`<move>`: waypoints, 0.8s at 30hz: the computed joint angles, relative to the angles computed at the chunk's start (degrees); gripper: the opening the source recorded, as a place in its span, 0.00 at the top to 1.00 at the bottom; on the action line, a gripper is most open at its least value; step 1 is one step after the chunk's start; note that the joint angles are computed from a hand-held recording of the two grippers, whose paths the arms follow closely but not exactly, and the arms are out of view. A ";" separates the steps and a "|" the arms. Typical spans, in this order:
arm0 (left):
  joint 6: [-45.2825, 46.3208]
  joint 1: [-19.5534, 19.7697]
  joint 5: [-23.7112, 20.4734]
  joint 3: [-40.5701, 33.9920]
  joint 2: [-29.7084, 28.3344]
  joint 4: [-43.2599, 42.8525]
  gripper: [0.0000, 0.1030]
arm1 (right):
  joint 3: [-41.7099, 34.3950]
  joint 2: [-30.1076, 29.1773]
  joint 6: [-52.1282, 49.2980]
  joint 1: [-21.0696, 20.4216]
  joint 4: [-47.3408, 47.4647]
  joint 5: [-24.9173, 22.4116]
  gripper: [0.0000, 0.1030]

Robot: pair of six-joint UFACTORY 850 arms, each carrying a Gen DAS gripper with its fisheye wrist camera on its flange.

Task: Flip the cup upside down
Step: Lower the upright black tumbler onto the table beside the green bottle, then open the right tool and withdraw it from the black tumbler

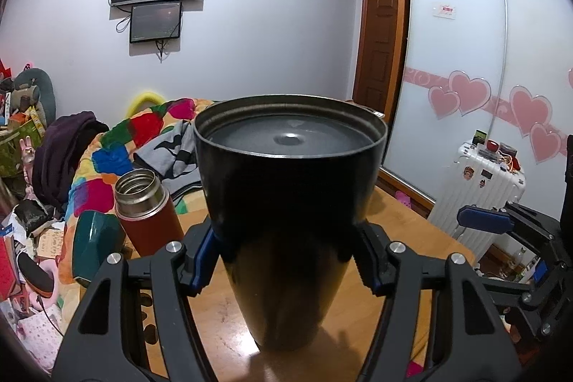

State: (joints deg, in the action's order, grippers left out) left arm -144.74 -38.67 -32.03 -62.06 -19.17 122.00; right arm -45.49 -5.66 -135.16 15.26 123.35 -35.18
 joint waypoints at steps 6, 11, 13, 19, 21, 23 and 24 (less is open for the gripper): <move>-1.53 0.41 1.23 0.62 0.69 1.27 0.38 | 0.13 0.14 0.57 0.02 -0.23 0.31 0.21; -1.19 -0.56 -0.34 2.37 2.48 1.06 0.27 | 0.19 0.54 -0.02 0.30 0.57 0.70 0.21; -0.17 -1.16 -1.40 3.02 3.17 -0.24 0.26 | 0.60 1.12 -0.70 0.37 1.31 0.40 0.21; 1.71 -3.83 -6.88 6.34 6.09 -4.75 0.17 | 2.11 3.72 -5.24 0.98 6.52 -0.31 0.18; 2.98 -5.16 -9.79 7.34 7.01 -7.03 0.16 | 2.60 4.60 -6.53 1.21 8.21 -0.83 0.18; 4.35 -6.40 -12.63 8.04 7.76 -9.28 0.11 | 2.87 5.22 -6.97 1.31 9.11 -1.42 0.18; 4.32 -6.89 -13.66 8.50 8.10 -9.75 0.04 | 3.05 5.56 -7.25 1.42 9.68 -1.62 0.18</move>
State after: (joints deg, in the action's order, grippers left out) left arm -140.42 -45.57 -45.69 -53.57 -11.08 112.26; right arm -42.44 -0.09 -142.41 16.67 133.03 -36.80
